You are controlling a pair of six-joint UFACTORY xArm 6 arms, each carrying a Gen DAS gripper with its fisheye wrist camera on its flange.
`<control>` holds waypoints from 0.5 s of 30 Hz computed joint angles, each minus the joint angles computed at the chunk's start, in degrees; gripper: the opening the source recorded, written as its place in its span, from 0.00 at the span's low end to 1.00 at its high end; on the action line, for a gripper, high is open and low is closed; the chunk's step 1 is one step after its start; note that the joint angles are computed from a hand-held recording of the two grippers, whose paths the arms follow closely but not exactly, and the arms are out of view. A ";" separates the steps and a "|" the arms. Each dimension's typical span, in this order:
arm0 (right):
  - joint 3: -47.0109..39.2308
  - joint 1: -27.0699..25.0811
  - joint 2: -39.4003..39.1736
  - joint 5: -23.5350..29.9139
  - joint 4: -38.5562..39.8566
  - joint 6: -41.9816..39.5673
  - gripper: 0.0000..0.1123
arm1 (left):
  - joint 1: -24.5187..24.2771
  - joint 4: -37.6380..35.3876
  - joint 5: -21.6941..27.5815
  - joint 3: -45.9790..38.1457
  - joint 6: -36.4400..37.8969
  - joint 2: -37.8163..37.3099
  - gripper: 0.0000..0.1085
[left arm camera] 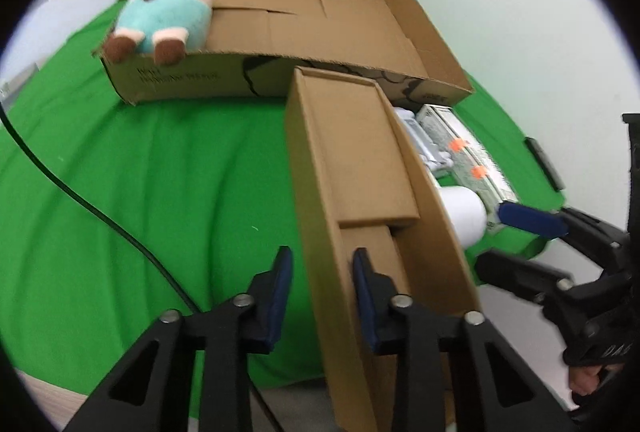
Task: Organize objects
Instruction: 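Grasp the long narrow cardboard box with the left gripper, then lift the narrow box with the left gripper and lower it into the tray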
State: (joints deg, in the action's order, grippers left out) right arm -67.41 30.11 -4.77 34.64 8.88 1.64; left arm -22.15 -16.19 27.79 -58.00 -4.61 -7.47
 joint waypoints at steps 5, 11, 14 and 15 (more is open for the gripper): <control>-0.18 2.06 0.17 1.76 1.07 -1.15 0.51 | -0.46 -1.32 -0.21 1.05 0.07 -1.07 0.16; -0.22 3.33 1.69 4.10 -0.10 1.16 0.30 | -1.08 -4.79 -0.02 3.32 -0.39 -3.12 0.15; 0.21 3.59 1.94 3.84 -2.52 3.67 0.21 | -1.45 -4.82 -0.27 4.37 -1.21 -4.08 0.15; 0.37 3.61 2.03 3.57 -2.85 4.05 0.21 | -1.48 -4.74 -0.35 4.50 -1.64 -4.18 0.15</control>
State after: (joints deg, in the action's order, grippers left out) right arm -67.04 33.73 -2.74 38.21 6.04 5.69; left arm -23.64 -20.93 27.44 -53.50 -6.24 -11.66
